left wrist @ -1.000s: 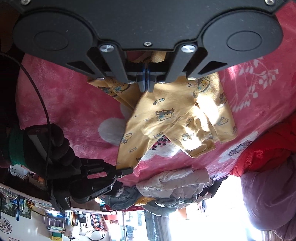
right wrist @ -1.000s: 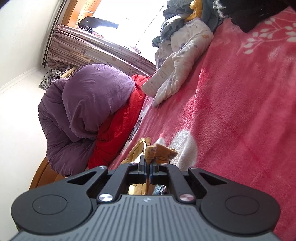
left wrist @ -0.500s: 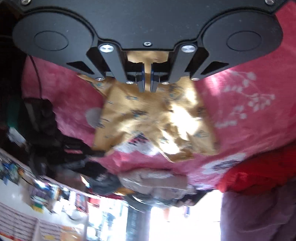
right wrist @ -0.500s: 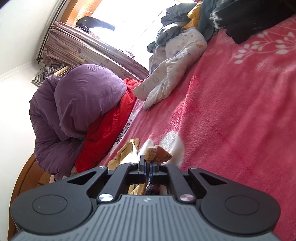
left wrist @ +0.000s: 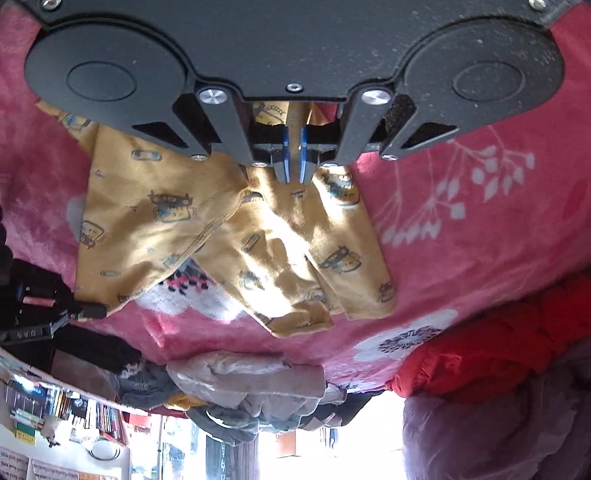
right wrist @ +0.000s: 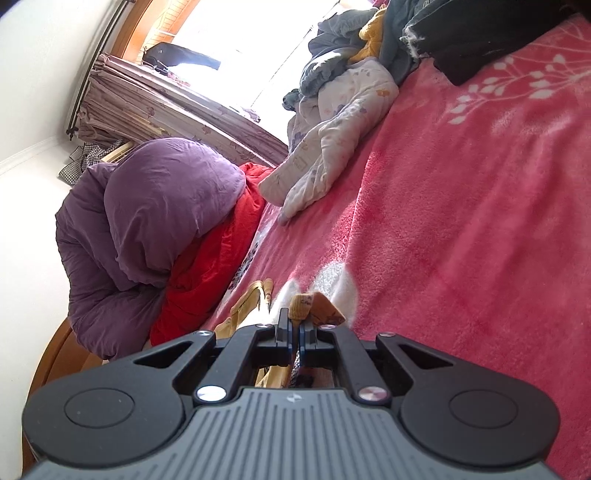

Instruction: Fold clothes

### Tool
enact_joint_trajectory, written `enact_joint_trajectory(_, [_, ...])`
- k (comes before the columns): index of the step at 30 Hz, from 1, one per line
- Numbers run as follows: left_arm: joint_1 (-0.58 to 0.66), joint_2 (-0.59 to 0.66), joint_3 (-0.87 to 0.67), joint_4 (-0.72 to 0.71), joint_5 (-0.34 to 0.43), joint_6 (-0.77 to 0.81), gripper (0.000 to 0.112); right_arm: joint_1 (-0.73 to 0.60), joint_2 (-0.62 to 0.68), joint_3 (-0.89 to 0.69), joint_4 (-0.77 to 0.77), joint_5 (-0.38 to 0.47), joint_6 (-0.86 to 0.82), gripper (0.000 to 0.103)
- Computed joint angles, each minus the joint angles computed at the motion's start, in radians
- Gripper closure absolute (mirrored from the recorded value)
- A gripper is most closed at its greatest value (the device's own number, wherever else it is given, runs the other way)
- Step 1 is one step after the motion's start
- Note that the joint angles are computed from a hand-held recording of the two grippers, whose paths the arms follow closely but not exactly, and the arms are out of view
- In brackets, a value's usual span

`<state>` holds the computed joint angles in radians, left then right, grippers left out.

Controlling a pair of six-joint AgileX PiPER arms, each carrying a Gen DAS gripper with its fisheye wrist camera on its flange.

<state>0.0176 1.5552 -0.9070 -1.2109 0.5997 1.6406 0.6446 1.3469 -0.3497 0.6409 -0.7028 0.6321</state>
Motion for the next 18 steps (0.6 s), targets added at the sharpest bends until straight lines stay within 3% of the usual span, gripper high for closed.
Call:
enact_joint_trajectory(2, [0.027,-0.019,0.008,-0.027,0.021,0.024,0.110,-0.015,0.000,-0.004,-0.027,0.010,0.005,0.095])
enact_joint_trajectory(6, [0.089,-0.050,0.022,0.050,0.072,0.007,0.110,-0.051,0.018,-0.014,-0.108,0.038,0.071,0.095])
enact_joint_trajectory(13, [0.299,-0.151,0.090,0.179,0.367,0.103,0.110,-0.043,0.014,-0.005,-0.113,-0.005,0.089,0.095])
enact_joint_trajectory(18, [0.272,-0.180,0.150,0.253,0.359,0.131,0.110,-0.018,-0.010,-0.016,-0.075,-0.048,0.026,0.095])
